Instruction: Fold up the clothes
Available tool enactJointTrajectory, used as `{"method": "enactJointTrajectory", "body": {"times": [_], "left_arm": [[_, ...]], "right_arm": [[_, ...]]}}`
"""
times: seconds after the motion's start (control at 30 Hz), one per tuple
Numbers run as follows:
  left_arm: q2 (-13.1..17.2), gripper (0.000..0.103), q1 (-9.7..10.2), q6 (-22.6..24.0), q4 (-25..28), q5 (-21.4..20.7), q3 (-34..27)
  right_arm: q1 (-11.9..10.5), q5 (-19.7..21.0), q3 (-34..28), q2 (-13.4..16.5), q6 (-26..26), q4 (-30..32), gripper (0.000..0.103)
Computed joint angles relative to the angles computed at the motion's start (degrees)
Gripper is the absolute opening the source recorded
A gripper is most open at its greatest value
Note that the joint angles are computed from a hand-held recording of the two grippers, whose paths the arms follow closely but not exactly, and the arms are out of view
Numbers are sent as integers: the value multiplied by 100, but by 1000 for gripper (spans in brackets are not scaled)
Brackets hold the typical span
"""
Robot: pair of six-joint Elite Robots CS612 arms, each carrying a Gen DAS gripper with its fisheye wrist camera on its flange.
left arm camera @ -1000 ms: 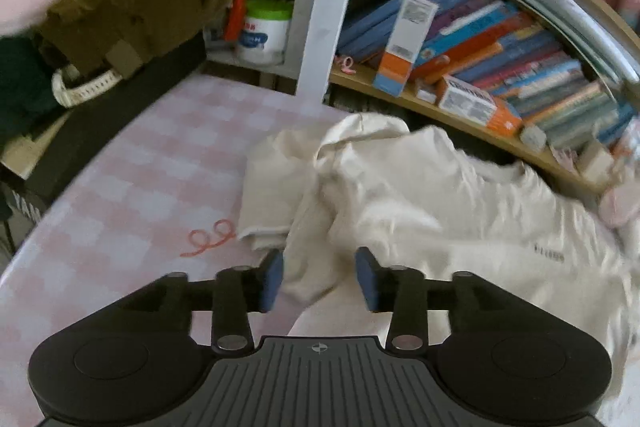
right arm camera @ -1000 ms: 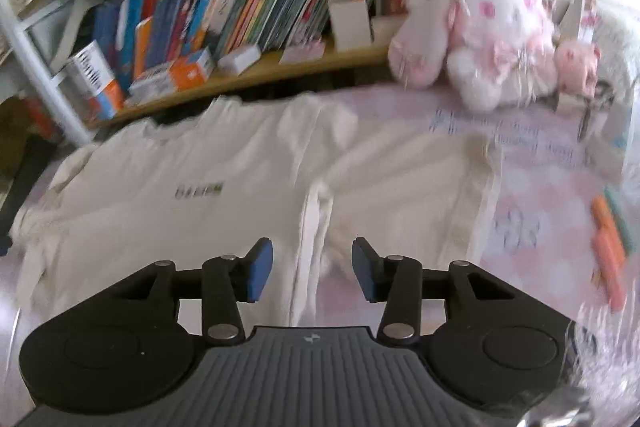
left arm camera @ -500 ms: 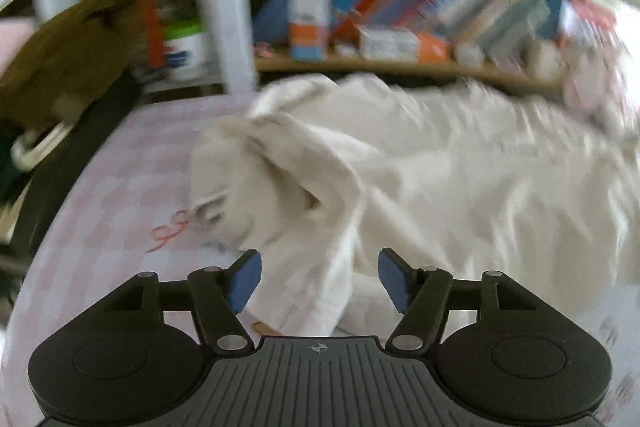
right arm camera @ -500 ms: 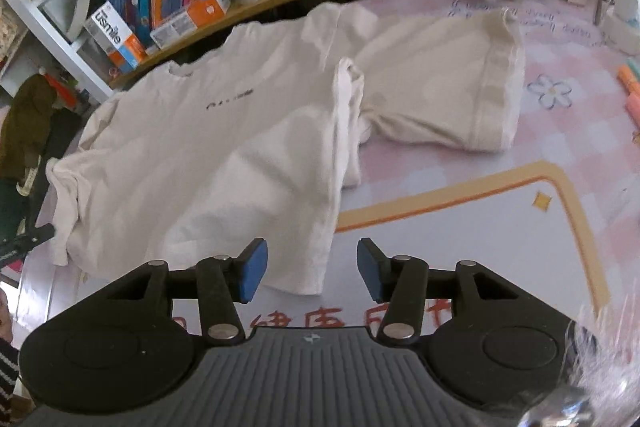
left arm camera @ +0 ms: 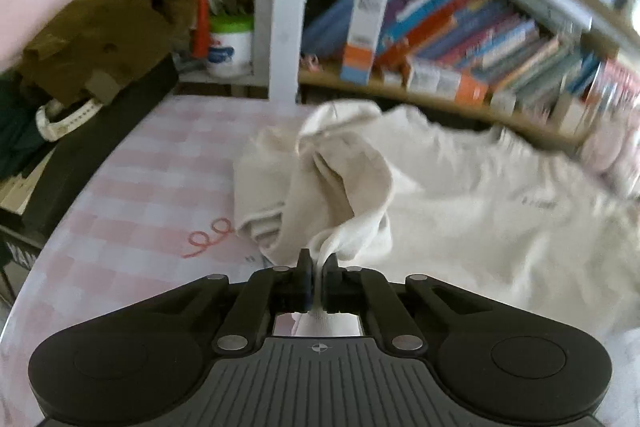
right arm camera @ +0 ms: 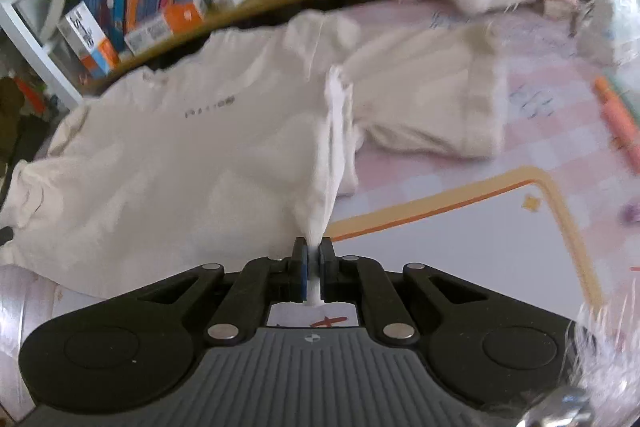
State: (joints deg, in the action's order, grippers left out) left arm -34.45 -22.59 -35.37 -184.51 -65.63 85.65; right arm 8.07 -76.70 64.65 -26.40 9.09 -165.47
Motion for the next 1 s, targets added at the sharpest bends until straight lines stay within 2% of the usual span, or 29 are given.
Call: {"method": "enactJointTrajectory", "body": {"times": [0.2,0.4,0.5,0.63,0.73,1.0], "left_arm": [[-281,2,80,-357,-614,-573,473],[-538,2,28,-903,-1556,-860,1027],[-676,2,-98,-1102,-1966,-710,1330],[-856,2,-337,-1427,-2210,-358,1706],[-976,2,-529,-1764,-2284,-125,1959],[-1211,2,-993,-2283,-2153,294,2476]], "right_arm": [[-44,-237,725,-480,129,-843,5],[-109,-250,1453,-923,153,-1613,5],[-166,-95,1770,-1098,109,-1910,5],[-286,218,2213,-1317,30,-2274,5],[-398,407,2561,-1484,32,-2513,5],[-688,810,3351,-1771,60,-3067,5]]}}
